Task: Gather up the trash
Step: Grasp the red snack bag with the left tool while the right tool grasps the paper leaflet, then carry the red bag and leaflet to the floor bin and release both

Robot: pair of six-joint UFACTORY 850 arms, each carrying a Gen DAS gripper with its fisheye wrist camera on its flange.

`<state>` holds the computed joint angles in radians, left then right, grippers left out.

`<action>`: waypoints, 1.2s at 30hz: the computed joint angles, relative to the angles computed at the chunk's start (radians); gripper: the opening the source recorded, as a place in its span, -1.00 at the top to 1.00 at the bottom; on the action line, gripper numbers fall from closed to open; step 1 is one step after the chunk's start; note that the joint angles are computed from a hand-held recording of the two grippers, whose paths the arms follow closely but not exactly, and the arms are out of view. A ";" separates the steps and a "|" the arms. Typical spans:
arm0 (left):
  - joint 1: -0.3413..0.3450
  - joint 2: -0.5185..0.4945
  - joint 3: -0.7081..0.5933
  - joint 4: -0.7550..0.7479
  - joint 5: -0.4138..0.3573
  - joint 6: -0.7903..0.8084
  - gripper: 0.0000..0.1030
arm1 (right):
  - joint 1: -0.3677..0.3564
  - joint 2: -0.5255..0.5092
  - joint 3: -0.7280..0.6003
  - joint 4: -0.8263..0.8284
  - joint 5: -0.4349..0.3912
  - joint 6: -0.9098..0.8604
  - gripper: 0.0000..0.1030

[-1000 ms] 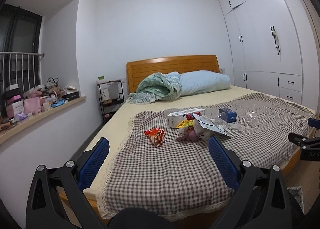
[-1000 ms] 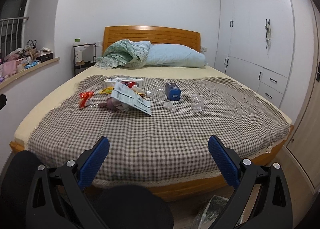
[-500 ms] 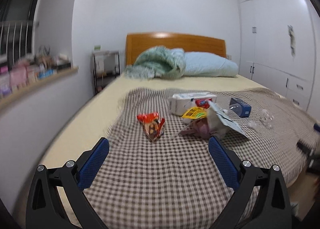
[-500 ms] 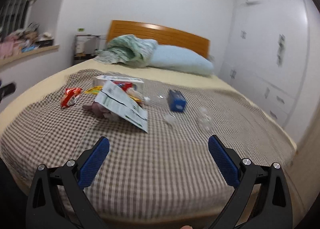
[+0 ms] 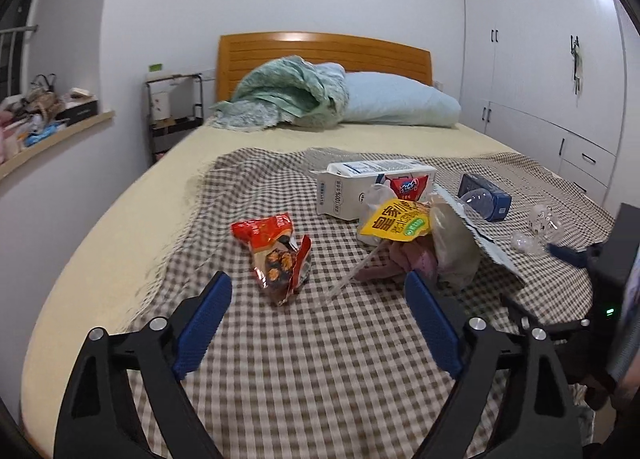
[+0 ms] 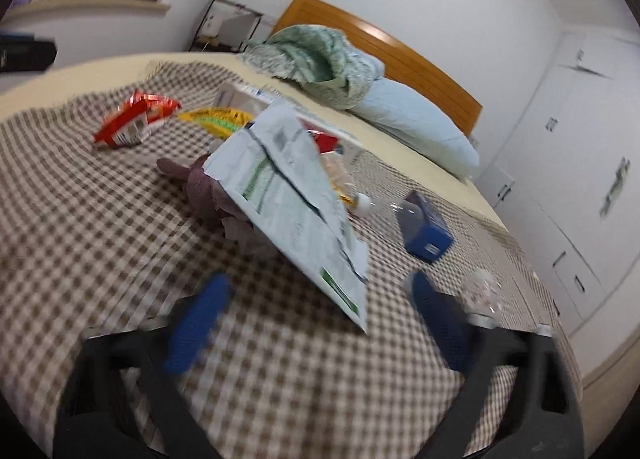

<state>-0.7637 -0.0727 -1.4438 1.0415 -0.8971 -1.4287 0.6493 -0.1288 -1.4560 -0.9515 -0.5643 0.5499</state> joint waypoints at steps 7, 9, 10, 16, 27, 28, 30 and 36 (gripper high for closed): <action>0.156 -0.142 -0.138 -0.240 0.054 0.354 -0.25 | -0.043 -0.051 -0.064 0.073 0.025 -0.014 0.72; 0.207 -0.184 -0.183 -0.368 0.092 0.472 -0.23 | -0.056 -0.044 -0.063 0.084 0.047 -0.011 0.77; 0.223 -0.211 -0.213 -0.409 0.068 0.500 -0.16 | -0.064 -0.041 -0.063 0.083 0.054 -0.012 0.80; 0.267 -0.295 -0.336 -0.570 -0.028 0.559 0.89 | -0.109 -0.024 -0.087 0.205 0.072 -0.079 0.91; 0.137 -0.223 -0.435 -0.398 -0.116 0.494 0.96 | -0.192 0.087 -0.078 0.440 0.110 -0.180 0.93; 0.119 -0.222 -0.448 -0.384 -0.123 0.482 0.96 | -0.197 0.103 -0.069 0.444 0.111 -0.176 0.93; 0.078 -0.226 -0.493 -0.352 -0.143 0.472 0.96 | -0.220 0.151 -0.043 0.476 0.113 -0.186 0.93; -0.096 -0.311 -0.713 -0.302 -0.209 0.499 0.96 | -0.304 0.305 0.041 0.562 0.071 -0.278 0.93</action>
